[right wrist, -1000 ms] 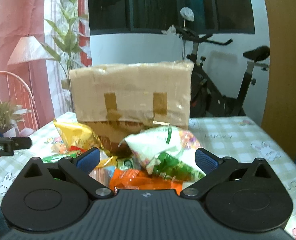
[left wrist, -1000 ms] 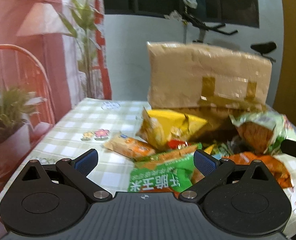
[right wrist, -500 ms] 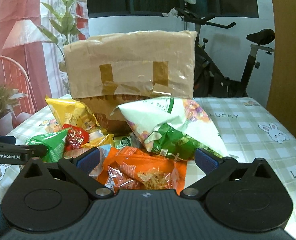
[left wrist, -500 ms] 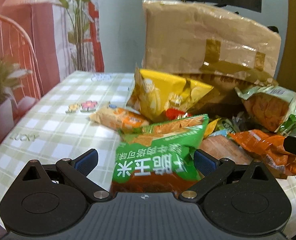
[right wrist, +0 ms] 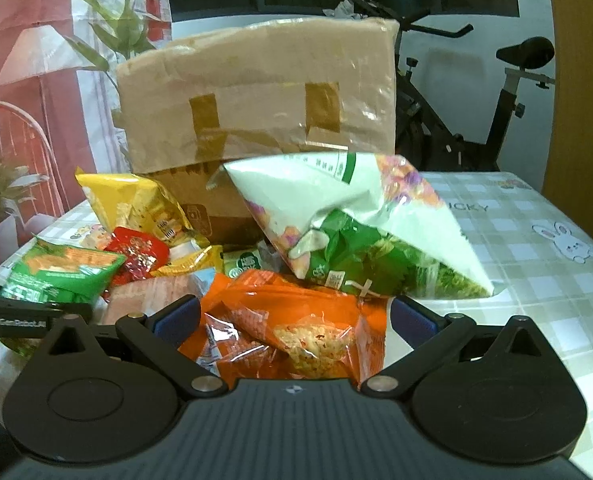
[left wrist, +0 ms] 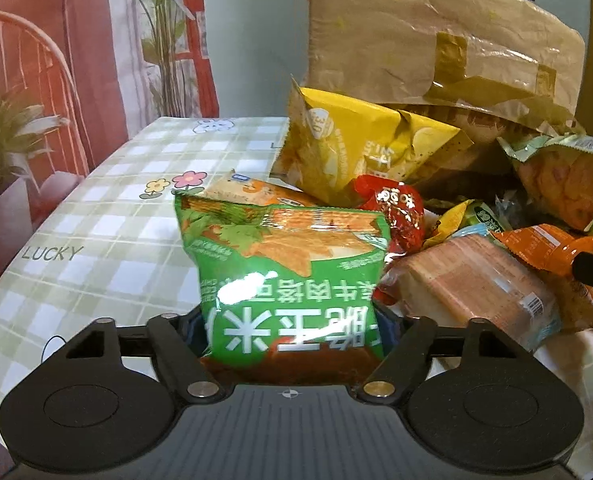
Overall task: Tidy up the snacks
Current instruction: 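Lift the green bag with the left gripper while the right lifts the orange bag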
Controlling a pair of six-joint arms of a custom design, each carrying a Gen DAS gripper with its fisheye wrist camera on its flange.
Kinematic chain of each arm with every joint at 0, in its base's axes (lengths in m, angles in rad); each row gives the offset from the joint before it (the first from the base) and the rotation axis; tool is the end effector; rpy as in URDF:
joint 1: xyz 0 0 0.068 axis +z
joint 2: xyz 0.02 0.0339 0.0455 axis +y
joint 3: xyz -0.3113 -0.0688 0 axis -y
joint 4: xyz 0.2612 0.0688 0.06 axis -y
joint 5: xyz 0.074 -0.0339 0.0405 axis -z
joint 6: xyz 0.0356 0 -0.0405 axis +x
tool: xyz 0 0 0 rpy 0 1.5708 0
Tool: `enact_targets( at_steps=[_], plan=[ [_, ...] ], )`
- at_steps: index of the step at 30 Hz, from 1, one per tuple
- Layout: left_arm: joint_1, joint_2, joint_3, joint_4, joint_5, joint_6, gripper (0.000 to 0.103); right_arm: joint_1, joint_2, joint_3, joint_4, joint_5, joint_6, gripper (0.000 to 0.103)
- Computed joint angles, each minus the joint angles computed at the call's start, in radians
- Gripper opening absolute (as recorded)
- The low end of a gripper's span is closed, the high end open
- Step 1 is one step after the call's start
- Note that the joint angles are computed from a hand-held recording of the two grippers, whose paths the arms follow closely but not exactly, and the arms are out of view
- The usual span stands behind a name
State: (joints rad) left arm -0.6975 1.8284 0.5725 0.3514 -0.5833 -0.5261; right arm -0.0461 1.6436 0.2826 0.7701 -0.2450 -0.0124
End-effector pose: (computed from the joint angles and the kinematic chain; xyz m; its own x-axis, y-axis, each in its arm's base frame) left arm 0.2436 -0.1785 0.1032 -0.6592 0.0056 -0.7519 -0.0646 0.9959 0.0641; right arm 0.2460 -0.0027 0.1205 -0.5545 0.0135 -0.8320 -0.1634 0.9786 0.1248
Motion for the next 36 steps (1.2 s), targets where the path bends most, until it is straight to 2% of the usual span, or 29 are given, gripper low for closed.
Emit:
enact_targets(
  at_steps=[5, 12, 27, 28, 33, 36],
  plan=[
    [-0.015, -0.035, -0.03, 0.037, -0.037, 0.001, 0.076, -0.016, 0.058, 0.011, 0.044, -0.019, 0.04, 0.103],
    [-0.035, -0.035, -0.03, 0.062, -0.059, 0.012, 0.076, -0.056, 0.111, 0.048, 0.007, -0.105, 0.09, 0.102],
    [-0.075, -0.086, -0.074, 0.095, -0.087, 0.007, 0.076, -0.043, 0.07, 0.062, -0.096, -0.082, 0.045, 0.102],
    [-0.077, -0.091, -0.078, 0.097, -0.088, 0.007, 0.076, -0.044, 0.067, 0.062, -0.101, -0.082, 0.043, 0.1],
    [-0.092, -0.112, -0.092, 0.104, -0.101, 0.004, 0.076, -0.045, 0.032, 0.05, -0.118, -0.12, -0.01, 0.08],
    [-0.101, -0.124, -0.099, 0.111, -0.111, 0.004, 0.076, -0.048, 0.017, 0.044, -0.126, -0.13, -0.018, 0.073]
  ],
)
